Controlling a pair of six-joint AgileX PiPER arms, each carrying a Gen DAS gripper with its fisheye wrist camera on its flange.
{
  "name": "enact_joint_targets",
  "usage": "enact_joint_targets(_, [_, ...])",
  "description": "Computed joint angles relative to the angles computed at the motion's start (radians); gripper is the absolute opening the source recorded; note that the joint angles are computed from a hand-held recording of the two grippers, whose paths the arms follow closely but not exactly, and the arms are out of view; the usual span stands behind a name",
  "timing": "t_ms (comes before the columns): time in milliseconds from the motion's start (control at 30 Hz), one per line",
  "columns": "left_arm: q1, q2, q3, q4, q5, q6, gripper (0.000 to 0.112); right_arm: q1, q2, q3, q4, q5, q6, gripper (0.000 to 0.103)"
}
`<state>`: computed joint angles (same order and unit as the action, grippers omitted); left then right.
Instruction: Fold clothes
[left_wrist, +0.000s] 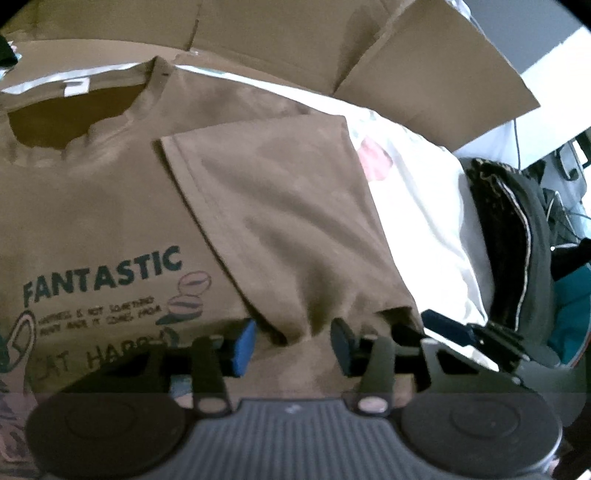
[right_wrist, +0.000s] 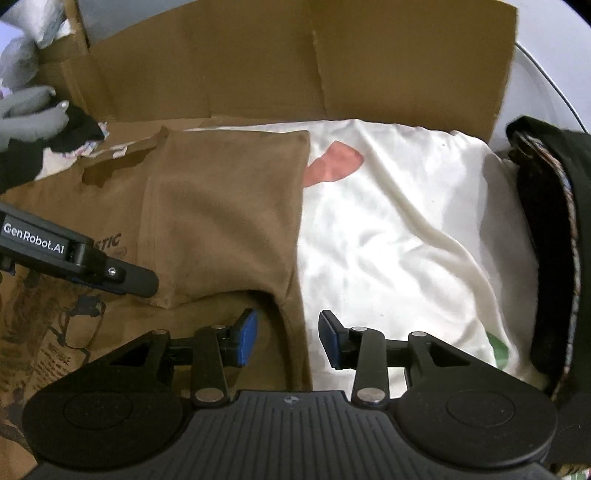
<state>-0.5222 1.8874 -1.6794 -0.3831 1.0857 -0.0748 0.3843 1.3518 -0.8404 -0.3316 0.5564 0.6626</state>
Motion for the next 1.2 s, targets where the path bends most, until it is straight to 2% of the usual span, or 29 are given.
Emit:
enact_joint_targets(33, [-0.003,0.001,0.000,0.005,0.000,-0.005,0.021,0.001,0.007,-0.002,-0.017,-0.003,0.026,0.044])
enact_joint_targets(100, [-0.011,0.004,-0.001,0.015,0.000,-0.014,0.007,0.000,0.018,-0.004,-0.051,-0.007,0.074,0.044])
enact_joint_targets(200, [-0.005,-0.001,0.007,0.003,0.004,-0.010,0.000,-0.009,0.027,0.000,-0.107,-0.012,0.131,0.044])
enact_joint_targets(267, [-0.001,-0.009,0.016,-0.010,0.006,-0.001,0.000,-0.021,0.032,0.001,-0.128,-0.008,0.136,0.044])
enact_joint_targets(467, [-0.024,-0.009,0.011,0.012,0.003,-0.003,0.000,-0.083,0.025,0.014,-0.054,-0.014,0.089,0.044])
enact_joint_targets(667, [-0.043,0.018,-0.010,0.041,0.055,0.000,0.000,-0.104,0.033,0.009,0.026,0.000,0.020,0.044])
enact_joint_targets(867, [-0.025,0.018,-0.062,0.036,0.129,0.043,0.001,-0.164,-0.054,0.017,0.222,0.056,-0.185,0.043])
enact_joint_targets(900, [-0.020,0.013,-0.065,0.035,0.131,0.045,0.001,-0.173,-0.078,0.021,0.242,0.058,-0.206,0.041])
enact_joint_targets(967, [-0.014,0.011,-0.095,0.049,0.129,0.052,0.002,-0.191,-0.111,0.026,0.286,0.045,-0.249,0.028])
enact_joint_targets(1033, [0.003,0.012,-0.121,0.050,0.125,0.069,0.002,-0.199,-0.110,0.012,0.294,0.038,-0.256,0.022])
enact_joint_targets(1200, [-0.002,0.099,-0.264,0.053,0.121,0.051,0.002,-0.186,-0.043,-0.015,0.263,-0.042,-0.222,0.022])
